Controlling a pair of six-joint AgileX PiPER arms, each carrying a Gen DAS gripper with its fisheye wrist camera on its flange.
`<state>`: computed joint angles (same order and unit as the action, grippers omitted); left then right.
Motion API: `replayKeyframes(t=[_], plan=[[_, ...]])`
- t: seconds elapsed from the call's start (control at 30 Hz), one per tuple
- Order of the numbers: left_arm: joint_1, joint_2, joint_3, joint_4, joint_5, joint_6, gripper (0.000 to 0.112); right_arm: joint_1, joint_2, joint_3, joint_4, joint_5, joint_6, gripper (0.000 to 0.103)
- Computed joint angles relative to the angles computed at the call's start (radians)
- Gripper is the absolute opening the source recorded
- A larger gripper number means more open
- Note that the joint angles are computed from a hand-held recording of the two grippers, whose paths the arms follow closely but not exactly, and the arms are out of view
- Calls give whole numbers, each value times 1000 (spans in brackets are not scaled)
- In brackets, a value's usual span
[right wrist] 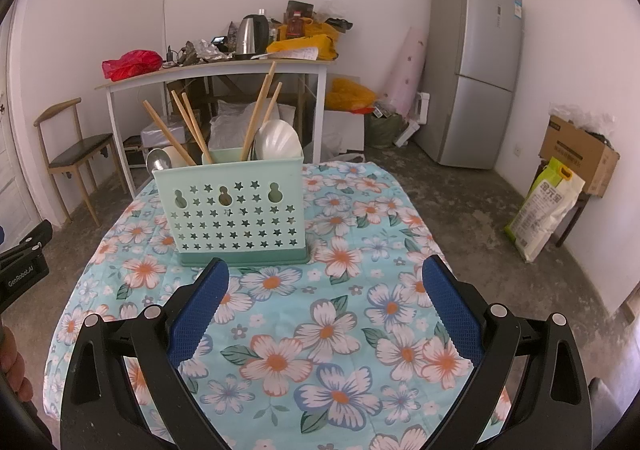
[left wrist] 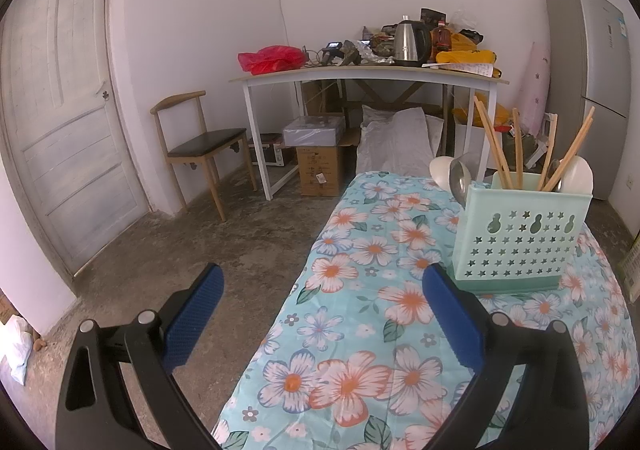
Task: Organize utensils
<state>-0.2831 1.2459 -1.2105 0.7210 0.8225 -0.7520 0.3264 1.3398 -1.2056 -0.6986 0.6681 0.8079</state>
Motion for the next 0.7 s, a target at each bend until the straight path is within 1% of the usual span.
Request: replayKeyframes(t=[0.7], plan=[[9, 4, -6, -14, -4, 14, 97, 0, 0, -1, 2, -1, -3, 93]])
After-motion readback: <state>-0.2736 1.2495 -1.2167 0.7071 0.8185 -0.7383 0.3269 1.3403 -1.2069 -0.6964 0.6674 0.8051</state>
